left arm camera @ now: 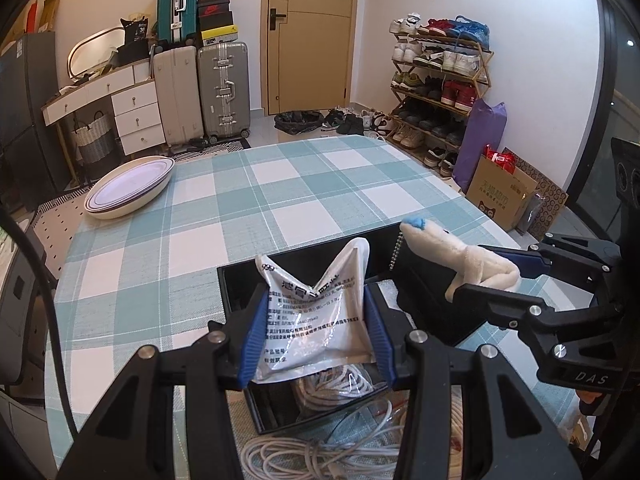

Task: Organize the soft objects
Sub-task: 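Open both tools to drop the medicine packet and plush toy into the box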

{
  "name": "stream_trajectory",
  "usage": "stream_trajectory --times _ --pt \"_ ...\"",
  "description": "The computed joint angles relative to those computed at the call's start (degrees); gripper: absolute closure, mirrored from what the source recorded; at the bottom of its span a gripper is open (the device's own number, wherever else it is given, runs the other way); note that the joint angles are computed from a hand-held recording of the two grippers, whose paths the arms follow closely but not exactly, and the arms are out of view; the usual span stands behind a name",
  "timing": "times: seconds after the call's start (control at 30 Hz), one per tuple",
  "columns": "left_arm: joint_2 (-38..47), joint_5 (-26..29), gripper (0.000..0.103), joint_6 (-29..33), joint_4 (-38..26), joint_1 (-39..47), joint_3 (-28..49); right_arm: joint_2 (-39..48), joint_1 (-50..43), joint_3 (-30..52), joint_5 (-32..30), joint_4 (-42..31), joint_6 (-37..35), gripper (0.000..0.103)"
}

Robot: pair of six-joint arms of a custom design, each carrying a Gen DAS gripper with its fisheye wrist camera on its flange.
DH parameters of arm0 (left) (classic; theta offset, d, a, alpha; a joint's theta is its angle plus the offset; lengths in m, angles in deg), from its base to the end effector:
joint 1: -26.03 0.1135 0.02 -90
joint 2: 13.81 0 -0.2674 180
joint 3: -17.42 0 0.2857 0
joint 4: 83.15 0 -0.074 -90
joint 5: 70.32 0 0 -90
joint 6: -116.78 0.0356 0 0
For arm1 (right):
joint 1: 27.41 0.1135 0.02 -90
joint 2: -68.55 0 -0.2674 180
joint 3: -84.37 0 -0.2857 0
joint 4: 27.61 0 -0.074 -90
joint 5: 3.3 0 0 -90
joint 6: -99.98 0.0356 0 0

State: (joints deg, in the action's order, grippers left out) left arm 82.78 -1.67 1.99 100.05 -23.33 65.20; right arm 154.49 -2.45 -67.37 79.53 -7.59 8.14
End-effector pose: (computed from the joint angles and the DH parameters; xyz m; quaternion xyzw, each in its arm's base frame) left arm 0.2142 -0.2297 0.0876 0.1252 0.9039 -0.0870 0.3996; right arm 0.2160 0.1055 0.0720 -0.2344 0.8650 0.1432 0.4200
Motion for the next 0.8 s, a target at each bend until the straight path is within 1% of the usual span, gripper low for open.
stream_trajectory --times 0.33,0.8 --pt "5.6 -0.6 0.057 1.1 -0.8 0.0 4.2 7.3 0.6 3.1 2.0 3.1 -0.9 0.064" --pt "10.6 0.6 0.057 1.0 -1.5 1.1 7.5 13.2 0.9 6.4 3.3 4.6 -2.4 0.064"
